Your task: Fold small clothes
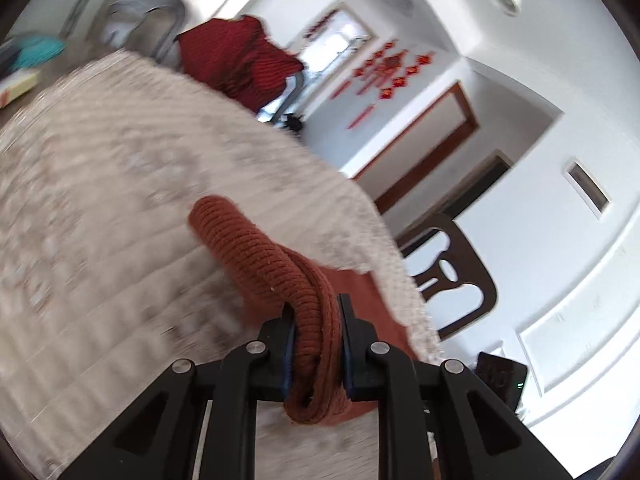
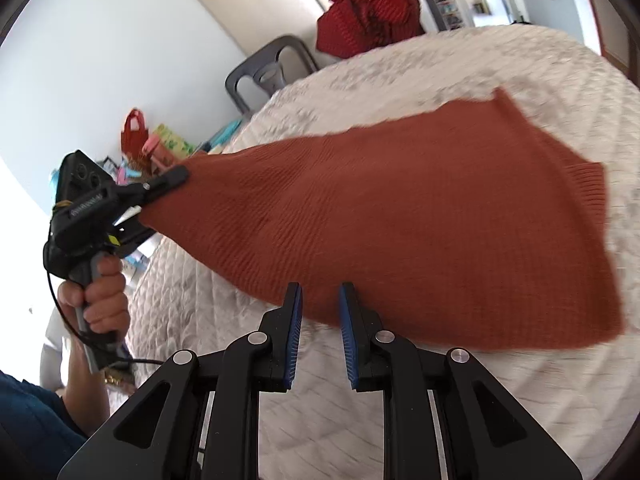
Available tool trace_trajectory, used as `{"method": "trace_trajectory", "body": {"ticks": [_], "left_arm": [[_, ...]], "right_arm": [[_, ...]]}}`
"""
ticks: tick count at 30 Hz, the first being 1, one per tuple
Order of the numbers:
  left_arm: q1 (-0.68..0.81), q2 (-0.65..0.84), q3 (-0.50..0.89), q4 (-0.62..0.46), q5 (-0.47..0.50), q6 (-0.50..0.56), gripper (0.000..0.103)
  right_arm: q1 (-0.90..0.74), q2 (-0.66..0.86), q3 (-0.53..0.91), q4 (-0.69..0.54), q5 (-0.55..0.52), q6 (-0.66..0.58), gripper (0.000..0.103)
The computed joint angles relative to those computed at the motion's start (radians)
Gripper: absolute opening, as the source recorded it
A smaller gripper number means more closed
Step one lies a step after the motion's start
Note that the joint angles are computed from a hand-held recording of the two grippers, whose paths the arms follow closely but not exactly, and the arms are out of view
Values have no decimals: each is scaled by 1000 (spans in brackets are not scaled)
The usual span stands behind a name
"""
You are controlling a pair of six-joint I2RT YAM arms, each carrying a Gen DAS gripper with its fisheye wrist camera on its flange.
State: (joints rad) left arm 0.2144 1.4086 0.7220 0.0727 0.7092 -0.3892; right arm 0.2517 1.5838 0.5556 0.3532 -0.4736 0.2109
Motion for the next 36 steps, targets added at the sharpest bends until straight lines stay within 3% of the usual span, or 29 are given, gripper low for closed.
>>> {"method": "trace_trajectory", "body": {"ticks": [8, 13, 18, 23, 25, 27, 31, 33, 36], "left_arm": [[-287, 108, 216, -6, -55, -8, 19], [-431, 316, 354, -46, -59, 6, 19], [-484, 497, 461, -127, -19, 10, 19], [-448, 374, 366, -40, 34, -29, 36], [-413, 285, 297, 4, 21, -26, 43], [-370, 236, 264, 16, 15, -21, 44], [-326, 158, 194, -22, -117, 62, 44], [-309, 183, 198, -62, -144, 97, 44], [-307, 213, 182, -80, -190, 137, 44]], "right_arm": [[-163, -105, -85, 31, -43, 26, 19], [-274, -159, -138, 38, -87, 37, 19], [-354, -164, -152, 34, -138, 42, 19], [-401, -160, -164, 67, -254, 65, 19], [-403, -142, -158, 97, -315, 90, 31], [-403, -122, -157, 137, -365, 124, 53], [-391, -39, -117, 175, -417, 185, 53], [-374, 12, -69, 117, -411, 185, 53], [-370, 86, -29, 127, -449, 234, 54]]}}
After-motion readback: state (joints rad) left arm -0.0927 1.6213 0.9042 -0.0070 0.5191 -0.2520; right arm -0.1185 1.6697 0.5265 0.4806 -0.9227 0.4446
